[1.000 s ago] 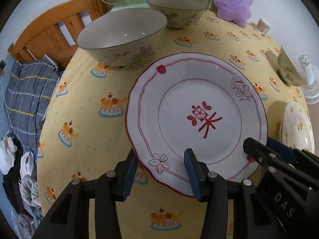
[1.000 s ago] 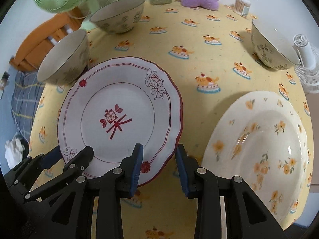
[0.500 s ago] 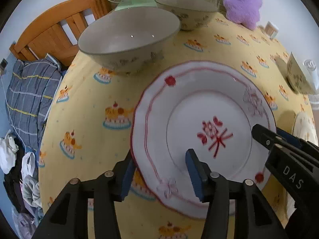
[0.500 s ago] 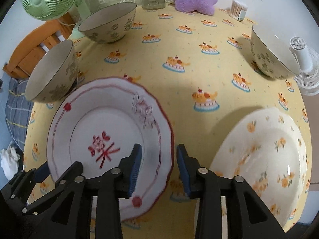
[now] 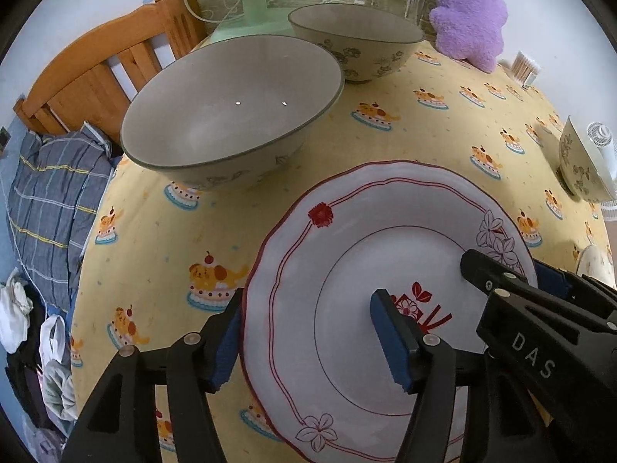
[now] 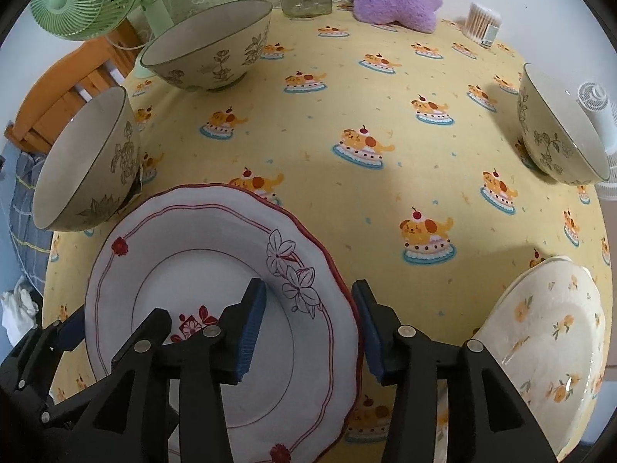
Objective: Organize plates and bowls
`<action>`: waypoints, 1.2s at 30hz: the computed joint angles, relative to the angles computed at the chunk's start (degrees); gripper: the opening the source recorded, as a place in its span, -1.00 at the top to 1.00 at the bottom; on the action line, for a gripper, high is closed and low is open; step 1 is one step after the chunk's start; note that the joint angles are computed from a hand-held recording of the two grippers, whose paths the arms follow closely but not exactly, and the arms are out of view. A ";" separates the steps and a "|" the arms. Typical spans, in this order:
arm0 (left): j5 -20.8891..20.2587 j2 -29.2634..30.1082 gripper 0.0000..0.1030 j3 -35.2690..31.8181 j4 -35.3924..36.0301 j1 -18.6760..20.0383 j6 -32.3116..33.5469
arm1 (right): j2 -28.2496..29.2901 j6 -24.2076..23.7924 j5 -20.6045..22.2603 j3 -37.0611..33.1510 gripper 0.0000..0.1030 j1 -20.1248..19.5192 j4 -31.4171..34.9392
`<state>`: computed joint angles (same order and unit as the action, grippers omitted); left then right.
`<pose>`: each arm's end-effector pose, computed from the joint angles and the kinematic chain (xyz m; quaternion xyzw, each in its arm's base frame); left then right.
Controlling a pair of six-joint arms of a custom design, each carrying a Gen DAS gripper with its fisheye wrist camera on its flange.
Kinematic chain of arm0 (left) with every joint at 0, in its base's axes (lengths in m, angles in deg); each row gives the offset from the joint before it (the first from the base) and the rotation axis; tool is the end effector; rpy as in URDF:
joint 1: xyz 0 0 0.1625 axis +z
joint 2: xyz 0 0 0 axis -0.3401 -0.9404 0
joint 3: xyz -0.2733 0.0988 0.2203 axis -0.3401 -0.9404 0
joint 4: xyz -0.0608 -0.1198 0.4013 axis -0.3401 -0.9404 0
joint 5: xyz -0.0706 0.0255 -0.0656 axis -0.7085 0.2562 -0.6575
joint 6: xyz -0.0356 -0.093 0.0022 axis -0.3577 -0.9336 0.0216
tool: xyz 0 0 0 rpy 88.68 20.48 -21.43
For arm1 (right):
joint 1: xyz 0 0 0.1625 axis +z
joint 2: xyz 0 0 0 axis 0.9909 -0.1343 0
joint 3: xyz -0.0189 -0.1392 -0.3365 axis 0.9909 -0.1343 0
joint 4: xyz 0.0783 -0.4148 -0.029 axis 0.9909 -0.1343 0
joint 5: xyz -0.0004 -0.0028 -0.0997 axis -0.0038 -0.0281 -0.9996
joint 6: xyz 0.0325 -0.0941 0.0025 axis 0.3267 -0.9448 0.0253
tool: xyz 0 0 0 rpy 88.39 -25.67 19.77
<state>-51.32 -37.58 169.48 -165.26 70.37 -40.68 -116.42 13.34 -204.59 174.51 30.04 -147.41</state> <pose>-0.1477 -0.4902 0.1453 0.2431 0.9048 -0.0932 0.3371 0.2514 -0.4662 0.0222 -0.1401 -0.8902 0.2298 0.3675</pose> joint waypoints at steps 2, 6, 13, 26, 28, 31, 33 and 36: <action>-0.51 -0.02 -0.28 -0.64 1.55 0.24 -1.46 | -0.29 1.43 0.30 -0.44 0.02 0.15 2.20; -2.81 -0.77 -0.28 -1.21 4.16 0.51 -2.05 | -1.00 5.45 -0.16 -1.06 0.01 1.40 7.66; -3.95 -5.43 -0.28 0.92 6.31 -1.03 -2.55 | -2.23 12.68 -1.62 -1.90 0.01 4.95 15.83; -9.04 -11.26 -0.26 3.23 8.99 -3.57 0.67 | -5.85 27.46 -4.46 -0.99 0.01 10.55 27.43; -9.60 -11.56 -0.26 3.57 8.98 -4.41 0.55 | -7.06 29.61 -4.87 -0.35 0.01 11.17 29.27; -9.77 -11.82 -0.26 4.06 8.95 -5.79 0.01 | -8.49 31.34 -5.33 0.63 0.01 11.77 30.58; -9.80 -11.88 -0.26 4.50 8.68 -6.61 -0.38 | -9.91 31.59 -5.60 1.86 0.01 11.99 30.39; -9.69 -11.78 -0.26 5.54 7.74 -8.45 -1.36 | -12.27 30.98 -6.07 4.00 0.01 12.09 29.26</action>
<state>-61.01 -49.37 175.02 -157.52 61.92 -42.05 -128.69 44.32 -210.67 178.51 42.13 -118.14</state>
